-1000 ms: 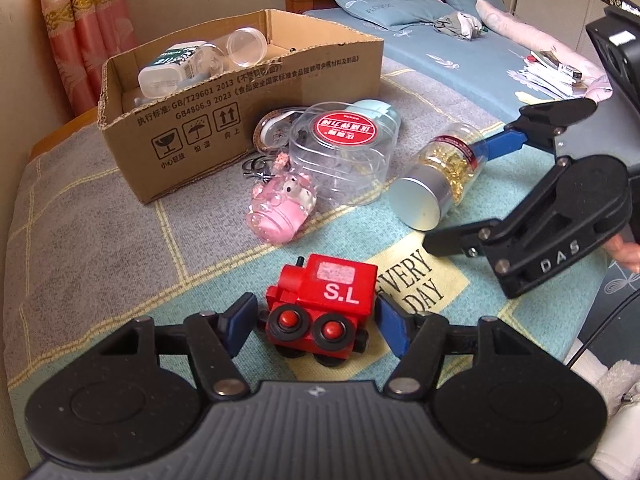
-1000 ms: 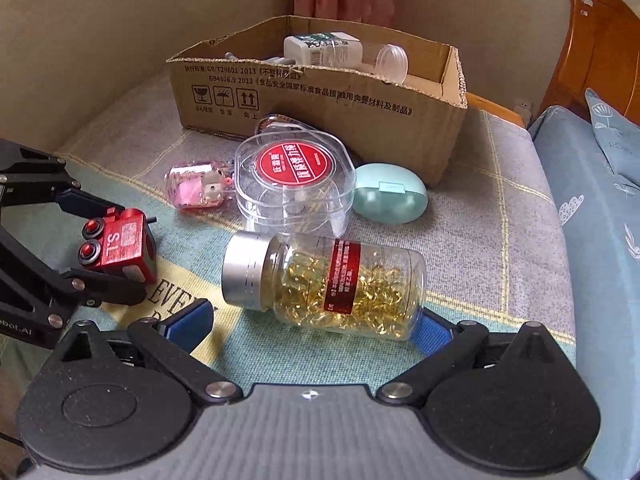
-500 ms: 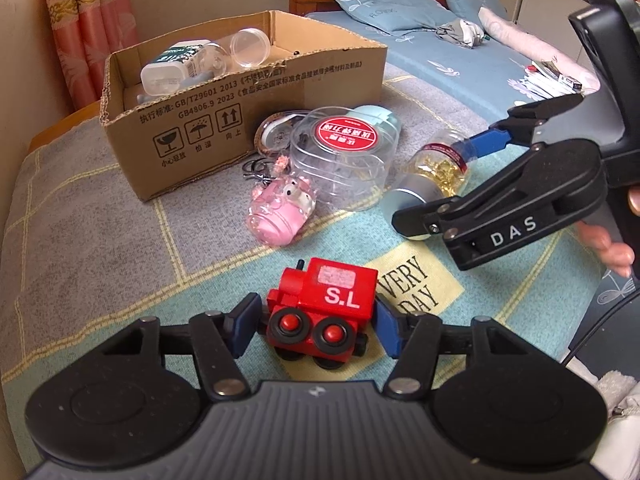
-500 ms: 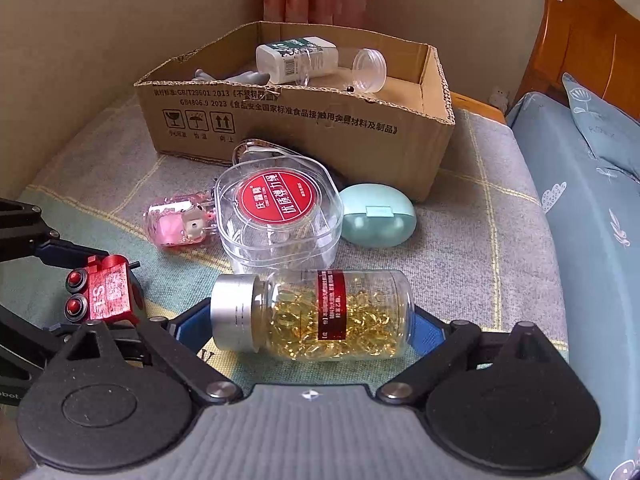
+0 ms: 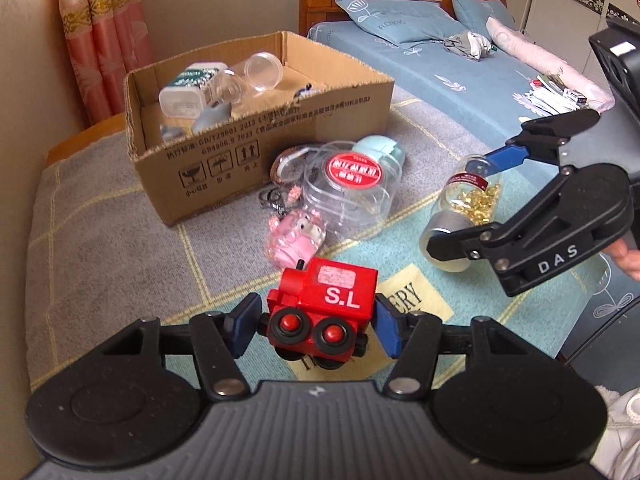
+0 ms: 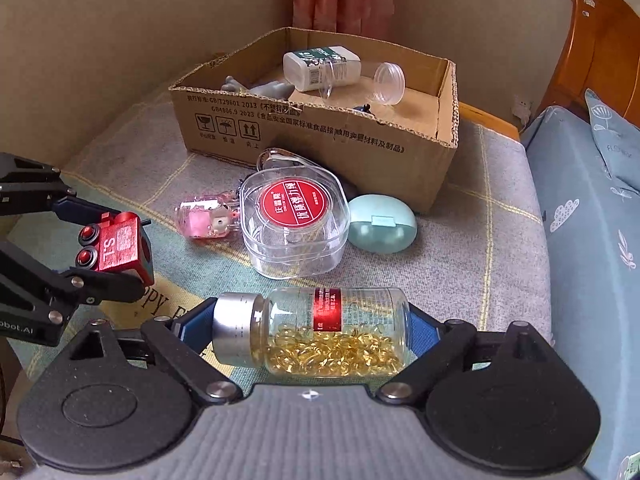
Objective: Organize rigid objects
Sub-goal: 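Carry the train and capsule bottle into the box and open both tools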
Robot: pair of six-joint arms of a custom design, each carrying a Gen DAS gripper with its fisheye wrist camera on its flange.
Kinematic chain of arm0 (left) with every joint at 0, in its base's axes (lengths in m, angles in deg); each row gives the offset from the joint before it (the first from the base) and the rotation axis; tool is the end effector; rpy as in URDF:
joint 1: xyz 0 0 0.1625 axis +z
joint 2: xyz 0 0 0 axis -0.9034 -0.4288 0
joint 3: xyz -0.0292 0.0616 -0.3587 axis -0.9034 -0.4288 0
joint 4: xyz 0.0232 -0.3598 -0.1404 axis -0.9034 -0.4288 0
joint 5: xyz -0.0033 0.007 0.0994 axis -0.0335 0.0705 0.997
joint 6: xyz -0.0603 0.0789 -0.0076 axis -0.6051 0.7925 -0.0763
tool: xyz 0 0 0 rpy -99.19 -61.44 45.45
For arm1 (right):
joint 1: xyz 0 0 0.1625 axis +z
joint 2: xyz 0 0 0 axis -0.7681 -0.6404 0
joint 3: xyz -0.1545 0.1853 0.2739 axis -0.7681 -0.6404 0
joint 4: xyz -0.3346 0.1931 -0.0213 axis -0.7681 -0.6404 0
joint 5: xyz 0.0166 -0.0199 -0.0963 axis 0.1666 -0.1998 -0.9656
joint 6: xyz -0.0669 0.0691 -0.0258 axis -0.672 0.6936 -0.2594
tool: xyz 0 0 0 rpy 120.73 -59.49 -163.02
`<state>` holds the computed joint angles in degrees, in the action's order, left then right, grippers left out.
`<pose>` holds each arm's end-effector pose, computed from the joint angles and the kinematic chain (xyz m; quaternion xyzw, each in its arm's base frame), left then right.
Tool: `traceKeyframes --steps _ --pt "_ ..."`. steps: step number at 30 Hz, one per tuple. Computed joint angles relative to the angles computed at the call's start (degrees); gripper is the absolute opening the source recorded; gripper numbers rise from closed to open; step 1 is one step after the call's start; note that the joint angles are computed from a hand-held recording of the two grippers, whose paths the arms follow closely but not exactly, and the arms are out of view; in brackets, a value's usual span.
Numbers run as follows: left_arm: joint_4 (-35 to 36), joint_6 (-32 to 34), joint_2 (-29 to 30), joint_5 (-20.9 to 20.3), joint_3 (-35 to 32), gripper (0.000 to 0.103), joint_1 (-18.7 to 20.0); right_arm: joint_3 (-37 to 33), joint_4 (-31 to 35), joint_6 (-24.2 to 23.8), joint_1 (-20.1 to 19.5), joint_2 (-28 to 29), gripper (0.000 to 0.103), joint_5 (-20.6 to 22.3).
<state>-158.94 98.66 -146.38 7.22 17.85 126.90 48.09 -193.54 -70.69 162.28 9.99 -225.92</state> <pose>-0.1221 -0.5895 0.2551 0.5009 0.8422 -0.0994 0.1730 0.2699 -0.5132 0.0666 0.1251 -0.8725 0.2836 0.3776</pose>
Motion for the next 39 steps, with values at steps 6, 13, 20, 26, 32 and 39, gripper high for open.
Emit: traceKeyframes --steps 6,13,20,26,32,39 --pt "-0.9 0.5 1.7 0.6 -3.7 0.059 -1.8 0.4 -0.4 -3.0 0.8 -2.4 0.096 1.0" --pt "-3.6 1.8 9.2 2.2 -13.6 0.059 -3.4 -2.0 -3.9 -8.1 1.2 -2.8 0.096 1.4" --pt "-2.0 0.0 21.0 6.4 -29.1 0.059 -3.9 -5.5 -6.4 -12.6 1.0 -2.6 0.096 2.0" --pt "-6.0 -2.0 28.9 11.0 -37.7 0.084 -3.2 -7.8 -6.5 -13.9 0.6 -2.1 0.096 2.1" --pt "-10.0 -1.7 24.6 9.1 -30.6 0.091 -2.5 -9.9 -5.5 -14.0 0.0 -1.4 0.096 2.6" --pt "-12.6 -5.2 15.9 9.8 -18.7 0.098 -2.4 -16.0 -2.1 -13.6 -0.9 0.3 0.096 3.7"
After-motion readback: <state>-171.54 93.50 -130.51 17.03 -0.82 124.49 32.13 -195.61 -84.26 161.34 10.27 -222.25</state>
